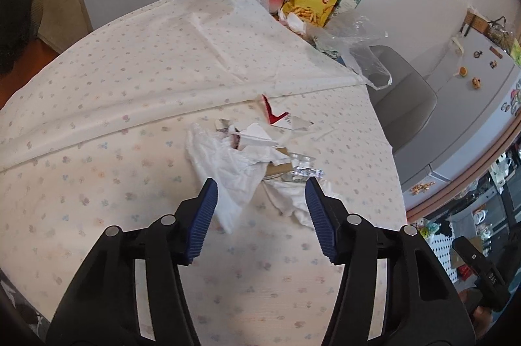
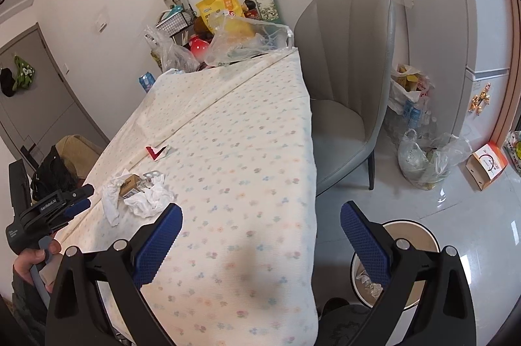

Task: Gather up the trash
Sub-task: 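Close the left gripper on the white tissue while the right gripper approaches the other tissues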

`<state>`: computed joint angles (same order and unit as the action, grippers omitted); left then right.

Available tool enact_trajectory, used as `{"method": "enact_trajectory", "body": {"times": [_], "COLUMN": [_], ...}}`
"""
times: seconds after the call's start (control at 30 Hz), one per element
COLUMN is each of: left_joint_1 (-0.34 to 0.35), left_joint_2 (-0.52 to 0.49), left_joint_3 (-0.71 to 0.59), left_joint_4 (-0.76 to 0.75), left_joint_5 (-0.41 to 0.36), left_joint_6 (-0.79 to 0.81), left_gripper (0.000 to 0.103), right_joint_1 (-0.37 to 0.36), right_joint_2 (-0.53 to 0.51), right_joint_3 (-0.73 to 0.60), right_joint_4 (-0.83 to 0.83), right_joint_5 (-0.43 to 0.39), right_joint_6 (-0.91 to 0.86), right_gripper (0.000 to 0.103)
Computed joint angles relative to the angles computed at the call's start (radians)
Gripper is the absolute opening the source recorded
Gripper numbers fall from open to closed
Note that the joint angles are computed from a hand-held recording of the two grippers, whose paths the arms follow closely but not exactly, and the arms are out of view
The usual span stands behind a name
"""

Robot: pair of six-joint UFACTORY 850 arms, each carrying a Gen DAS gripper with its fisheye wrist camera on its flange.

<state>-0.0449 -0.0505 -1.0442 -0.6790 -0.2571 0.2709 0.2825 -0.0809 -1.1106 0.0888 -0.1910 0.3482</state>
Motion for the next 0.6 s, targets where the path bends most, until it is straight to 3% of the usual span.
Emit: {"method": "enact_trajectory", "body": {"times": [0.13,0.2,0.33,0.37,0.6], "left_joint_1": [0.019,0.019,0.023,0.021,0.028], "left_joint_2": [-0.022,-0.046,-0.063,-0.065,-0.024], "left_joint_3": [0.007,-0.006,-0.009,-0.007,0.019], "left_joint_4": [0.001,0.09,0.025,0.037,0.019], "left_joint_5": [-0.003,-0.02,-0.033,-0.033,-0.008], "left_joint_6": [-0.01,-0.095,-0.034,-0.041,-0.003], "left_gripper": [0.05,0.039,0.017,0.006,0.003], "right_joint_1": [0.017,0.023,0.017,0.019,0.036], "right_joint_2": [-0.009,-0.008,-0.022,-0.025,-0.058], "right_joint_3": [-0.011,-0.006,-0.011,-0.015,-0.055], "right_joint_4": [-0.067,-0.1,0.052,0.045,0.112], "right_joint_5": [-0.006,0.004,-0.017,-0.021,-0.024], "right_joint_6": [0.057,0.092,-0.039,-0.039,-0.125], "right_gripper": [0.095,0.095,0.095,0.095,0.095]}}
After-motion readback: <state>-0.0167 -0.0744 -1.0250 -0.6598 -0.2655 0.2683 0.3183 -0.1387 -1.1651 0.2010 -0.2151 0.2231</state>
